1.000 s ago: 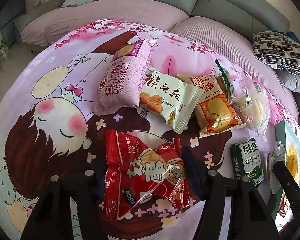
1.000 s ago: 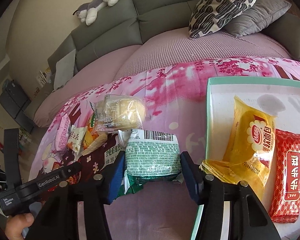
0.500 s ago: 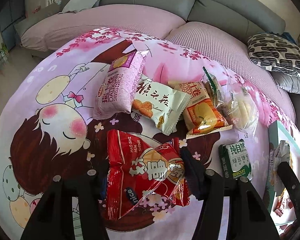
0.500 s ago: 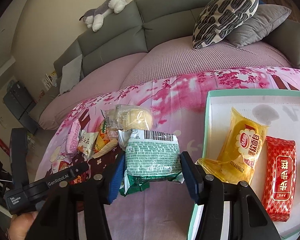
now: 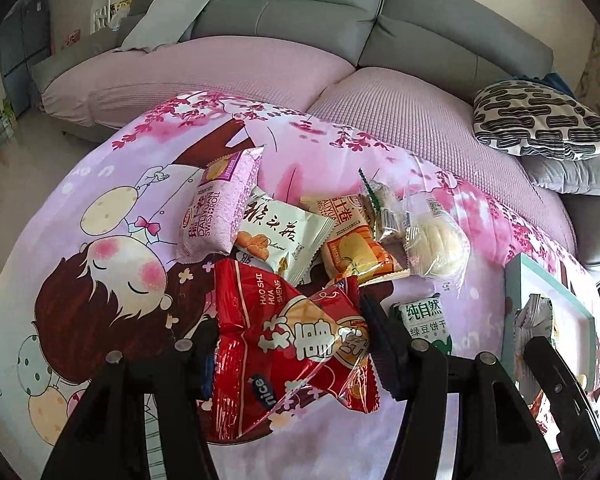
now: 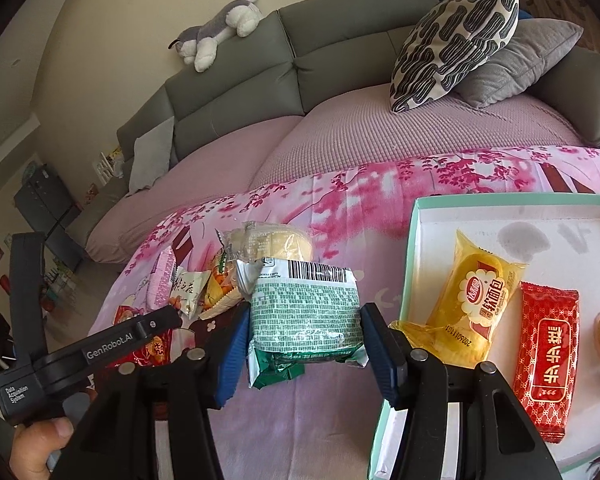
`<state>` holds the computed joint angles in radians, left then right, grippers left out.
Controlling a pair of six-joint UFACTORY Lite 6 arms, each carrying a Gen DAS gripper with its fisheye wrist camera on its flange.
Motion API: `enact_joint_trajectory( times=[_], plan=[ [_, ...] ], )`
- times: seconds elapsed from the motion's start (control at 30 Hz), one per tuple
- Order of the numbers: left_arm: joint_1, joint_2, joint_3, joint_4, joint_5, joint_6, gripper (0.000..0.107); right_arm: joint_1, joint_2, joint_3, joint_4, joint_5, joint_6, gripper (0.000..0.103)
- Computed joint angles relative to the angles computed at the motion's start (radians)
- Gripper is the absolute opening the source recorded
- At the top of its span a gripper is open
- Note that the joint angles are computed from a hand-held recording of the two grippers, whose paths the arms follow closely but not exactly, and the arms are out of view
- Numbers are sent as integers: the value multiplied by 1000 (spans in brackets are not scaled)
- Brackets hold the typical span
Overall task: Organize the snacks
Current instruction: 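Carry the green biscuit bag and red bread bag over the tray with both grippers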
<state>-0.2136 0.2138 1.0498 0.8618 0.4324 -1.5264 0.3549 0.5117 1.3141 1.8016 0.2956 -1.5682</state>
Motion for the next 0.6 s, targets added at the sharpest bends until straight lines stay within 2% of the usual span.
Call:
enact_joint_trajectory(
  times=[0.6],
  plan=[
    [-134, 41, 136, 30, 107, -35, 61, -105, -103, -95, 52, 48, -91, 58]
  ],
)
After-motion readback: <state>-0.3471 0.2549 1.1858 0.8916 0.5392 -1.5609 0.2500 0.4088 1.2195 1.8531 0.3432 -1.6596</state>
